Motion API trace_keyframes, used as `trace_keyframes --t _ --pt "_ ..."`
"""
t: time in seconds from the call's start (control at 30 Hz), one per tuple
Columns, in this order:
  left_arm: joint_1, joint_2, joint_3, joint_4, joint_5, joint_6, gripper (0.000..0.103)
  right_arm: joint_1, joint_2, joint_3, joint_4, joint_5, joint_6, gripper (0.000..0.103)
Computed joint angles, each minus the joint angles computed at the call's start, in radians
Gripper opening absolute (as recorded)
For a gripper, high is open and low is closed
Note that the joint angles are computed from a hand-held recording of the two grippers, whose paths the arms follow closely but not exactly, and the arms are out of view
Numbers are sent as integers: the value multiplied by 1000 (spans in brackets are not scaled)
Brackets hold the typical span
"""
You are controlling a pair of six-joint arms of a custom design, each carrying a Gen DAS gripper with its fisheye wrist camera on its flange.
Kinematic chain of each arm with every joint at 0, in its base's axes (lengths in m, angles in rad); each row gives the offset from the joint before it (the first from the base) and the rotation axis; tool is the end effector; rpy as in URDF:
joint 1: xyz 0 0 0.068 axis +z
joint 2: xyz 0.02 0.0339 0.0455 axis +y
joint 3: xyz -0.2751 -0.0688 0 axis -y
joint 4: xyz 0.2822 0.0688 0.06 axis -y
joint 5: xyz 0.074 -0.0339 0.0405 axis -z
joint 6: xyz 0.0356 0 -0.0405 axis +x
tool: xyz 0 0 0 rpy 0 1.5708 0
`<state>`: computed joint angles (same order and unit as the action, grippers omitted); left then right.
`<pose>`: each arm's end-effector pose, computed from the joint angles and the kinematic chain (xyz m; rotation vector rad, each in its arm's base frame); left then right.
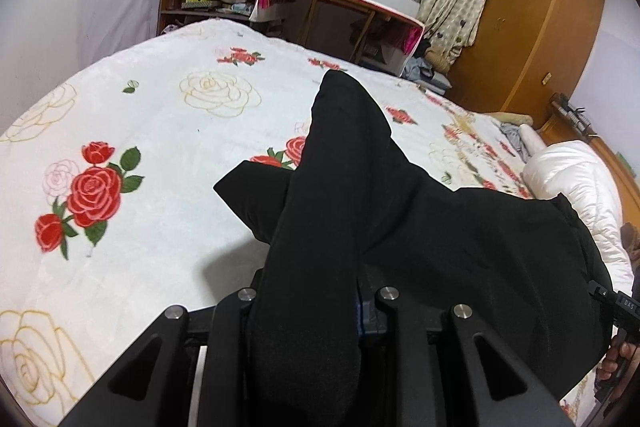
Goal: Fold large clothes
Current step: 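Lift the folded edge with both grippers and fold it over the coat, then lower the fold onto the coat and open both grippers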
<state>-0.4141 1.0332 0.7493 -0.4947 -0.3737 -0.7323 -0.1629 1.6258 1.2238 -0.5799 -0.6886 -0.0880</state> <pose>0.2278 -0.0859 0.2531 -0.5395 2.2237 -0.1550 0.3734 -0.0384 0.2486 -0.1694 2.3856 0.7556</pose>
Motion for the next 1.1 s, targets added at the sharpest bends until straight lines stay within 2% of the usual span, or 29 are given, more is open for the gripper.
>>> trace_keyframes --t 0.23,0.4,0.53,0.6,0.73,0.8,0.93,1.03,1.1 --pt "-140 -181 9 -200 -103 -77 25 -68 -196 -102 -100 -75 -49 30" --pt "-314 -267 34 -375 -225 -206 25 -134 -313 -170 -201 -120 -114 30" --pt "-520 -298 43 -551 -343 -425 25 -199 -370 -217 -287 -157 -189 30" --pt "-654 -294 45 -663 -402 -588 25 -240 -399 -247 -344 -167 -252 30" --pt "-854 -250 32 -814 -432 -884 25 -322 -420 -304 -448 -167 -372 30" --pt "-909 -229 5 -835 -421 -962 26 -348 -411 -326 -471 -155 -415 30" --pt "-895 -253 -92 -758 -353 -976 27 -382 -362 -390 -440 -108 -422 33" --pt "-880 -287 -170 -714 -304 -1011 33 -385 -337 -429 -390 -64 -396 40" --pt "-884 -313 -203 -707 -276 -1038 37 -396 -318 -434 -384 -49 -387 51"
